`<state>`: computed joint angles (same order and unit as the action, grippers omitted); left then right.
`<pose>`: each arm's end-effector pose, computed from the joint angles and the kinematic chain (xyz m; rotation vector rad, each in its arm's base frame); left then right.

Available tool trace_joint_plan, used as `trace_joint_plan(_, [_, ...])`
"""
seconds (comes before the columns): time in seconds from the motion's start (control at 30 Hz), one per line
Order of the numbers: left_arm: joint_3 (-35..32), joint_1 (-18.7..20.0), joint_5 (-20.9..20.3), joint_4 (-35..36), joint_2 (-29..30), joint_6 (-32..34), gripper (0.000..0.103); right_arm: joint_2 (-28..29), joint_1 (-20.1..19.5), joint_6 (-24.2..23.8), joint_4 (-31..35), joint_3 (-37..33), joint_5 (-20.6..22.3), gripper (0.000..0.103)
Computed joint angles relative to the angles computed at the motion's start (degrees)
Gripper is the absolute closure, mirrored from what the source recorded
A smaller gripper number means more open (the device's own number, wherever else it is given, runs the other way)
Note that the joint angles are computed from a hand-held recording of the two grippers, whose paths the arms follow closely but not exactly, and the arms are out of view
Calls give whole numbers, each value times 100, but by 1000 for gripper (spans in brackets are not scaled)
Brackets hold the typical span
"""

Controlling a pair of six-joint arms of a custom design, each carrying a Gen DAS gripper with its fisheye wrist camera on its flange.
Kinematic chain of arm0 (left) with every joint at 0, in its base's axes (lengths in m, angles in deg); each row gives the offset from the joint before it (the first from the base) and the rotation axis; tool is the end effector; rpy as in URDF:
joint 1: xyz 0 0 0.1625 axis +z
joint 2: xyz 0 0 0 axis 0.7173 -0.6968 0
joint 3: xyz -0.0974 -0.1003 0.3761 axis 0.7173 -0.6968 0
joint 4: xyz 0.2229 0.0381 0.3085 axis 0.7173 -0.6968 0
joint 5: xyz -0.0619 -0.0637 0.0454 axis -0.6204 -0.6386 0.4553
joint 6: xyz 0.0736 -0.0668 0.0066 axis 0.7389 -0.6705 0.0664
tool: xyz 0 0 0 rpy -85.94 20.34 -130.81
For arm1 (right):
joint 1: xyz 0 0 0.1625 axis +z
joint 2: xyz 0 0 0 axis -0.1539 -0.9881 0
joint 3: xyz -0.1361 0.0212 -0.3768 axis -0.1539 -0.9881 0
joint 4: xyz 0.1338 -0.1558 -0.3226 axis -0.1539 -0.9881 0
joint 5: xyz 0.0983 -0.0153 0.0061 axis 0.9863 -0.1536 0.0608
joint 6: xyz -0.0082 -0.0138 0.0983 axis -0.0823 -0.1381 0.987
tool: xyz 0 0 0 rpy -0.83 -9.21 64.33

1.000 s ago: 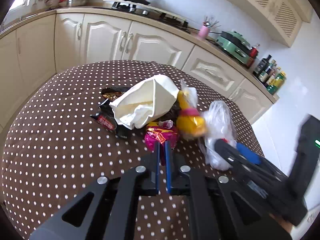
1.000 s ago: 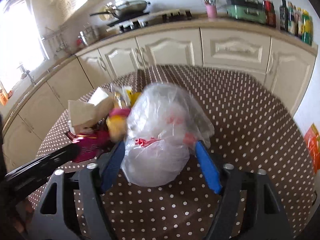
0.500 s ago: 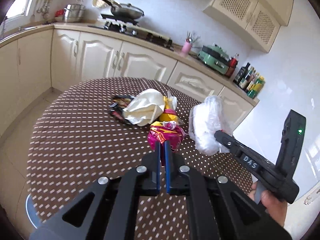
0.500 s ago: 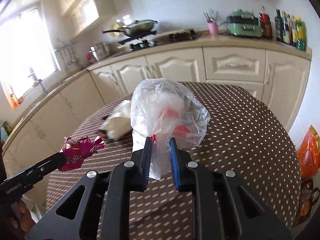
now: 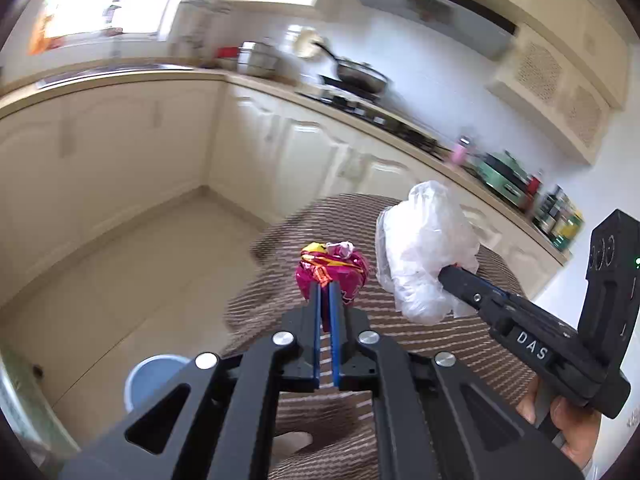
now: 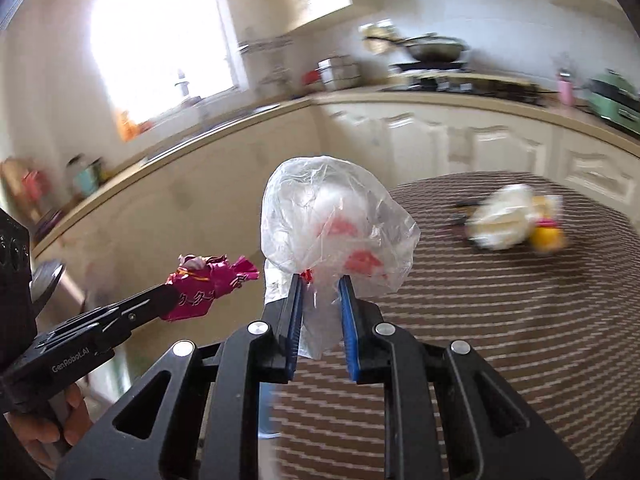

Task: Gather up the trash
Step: 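Carry the pink wrapper and plastic bag over the blue bin and release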

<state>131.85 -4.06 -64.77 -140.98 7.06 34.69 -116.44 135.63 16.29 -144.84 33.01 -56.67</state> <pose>-0.3668 -0.5722 0.3790 0.7773 2.6563 -0.9754 0.4643 -0.5223 0.2845 0.3411 -2.3110 1.2165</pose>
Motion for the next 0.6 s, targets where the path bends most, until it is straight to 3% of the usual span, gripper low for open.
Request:
trace_joint_plan(0.13, [356, 311, 461, 110, -488, -222, 100, 708, 13, 36, 568, -722, 411, 86])
trace_joint_plan(0.27, [531, 732, 608, 384, -733, -497, 100, 1331, -5, 40, 1118, -1311, 644, 86])
trace_joint_plan(0.6, [646, 1660, 425, 813, -618, -888, 100, 2310, -294, 348, 2412, -2034, 848, 86])
